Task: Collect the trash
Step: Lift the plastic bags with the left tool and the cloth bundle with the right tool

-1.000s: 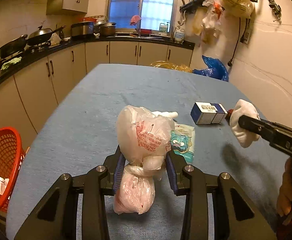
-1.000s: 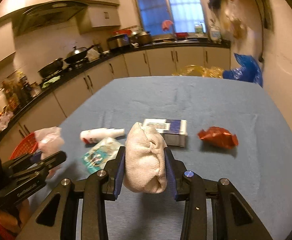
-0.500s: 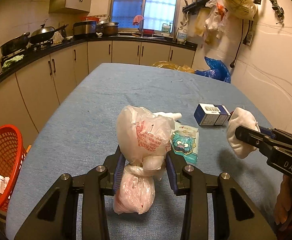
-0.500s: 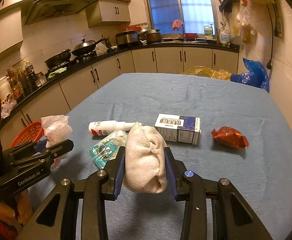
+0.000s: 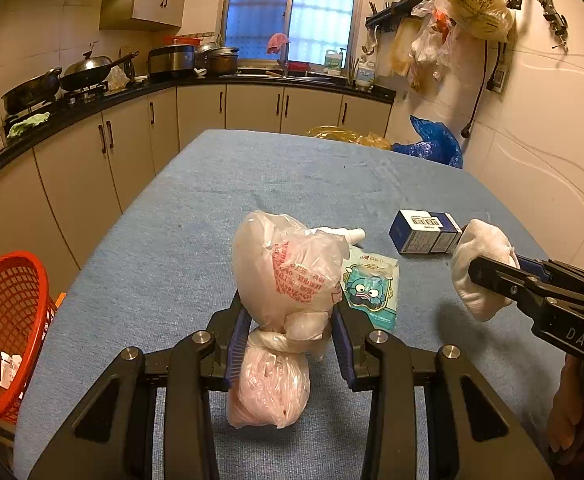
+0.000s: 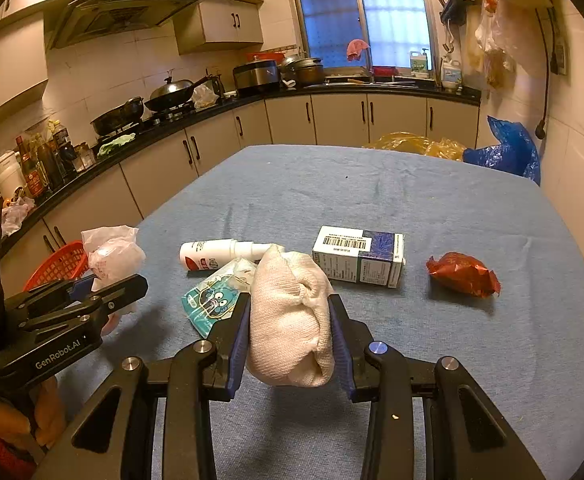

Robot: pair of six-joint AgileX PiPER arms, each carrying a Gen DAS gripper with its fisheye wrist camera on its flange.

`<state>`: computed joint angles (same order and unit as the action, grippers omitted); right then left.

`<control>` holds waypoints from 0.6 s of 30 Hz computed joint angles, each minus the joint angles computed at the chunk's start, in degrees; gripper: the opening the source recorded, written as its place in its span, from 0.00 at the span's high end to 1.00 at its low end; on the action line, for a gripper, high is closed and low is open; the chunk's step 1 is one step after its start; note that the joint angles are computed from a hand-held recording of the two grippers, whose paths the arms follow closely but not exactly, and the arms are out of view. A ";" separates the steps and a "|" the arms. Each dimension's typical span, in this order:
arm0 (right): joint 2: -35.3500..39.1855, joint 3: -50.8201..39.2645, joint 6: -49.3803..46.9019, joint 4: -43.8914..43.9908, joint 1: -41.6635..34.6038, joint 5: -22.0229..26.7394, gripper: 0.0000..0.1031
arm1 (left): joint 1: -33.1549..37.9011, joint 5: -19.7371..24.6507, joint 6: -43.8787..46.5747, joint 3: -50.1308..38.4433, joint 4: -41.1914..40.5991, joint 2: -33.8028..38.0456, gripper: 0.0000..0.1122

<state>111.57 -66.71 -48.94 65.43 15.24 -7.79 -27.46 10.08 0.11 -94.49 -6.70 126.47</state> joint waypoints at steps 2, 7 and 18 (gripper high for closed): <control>0.03 -0.07 -1.83 1.86 0.10 -0.19 0.61 | -0.16 -0.24 -1.54 0.15 1.58 -0.06 0.68; 0.04 -0.09 -1.36 1.38 0.00 -0.08 0.61 | -0.20 -1.36 -4.23 1.21 4.58 -0.52 0.68; -0.56 0.12 -8.83 9.81 1.28 -3.70 0.61 | -1.19 -3.37 -22.37 3.22 23.25 -1.56 0.68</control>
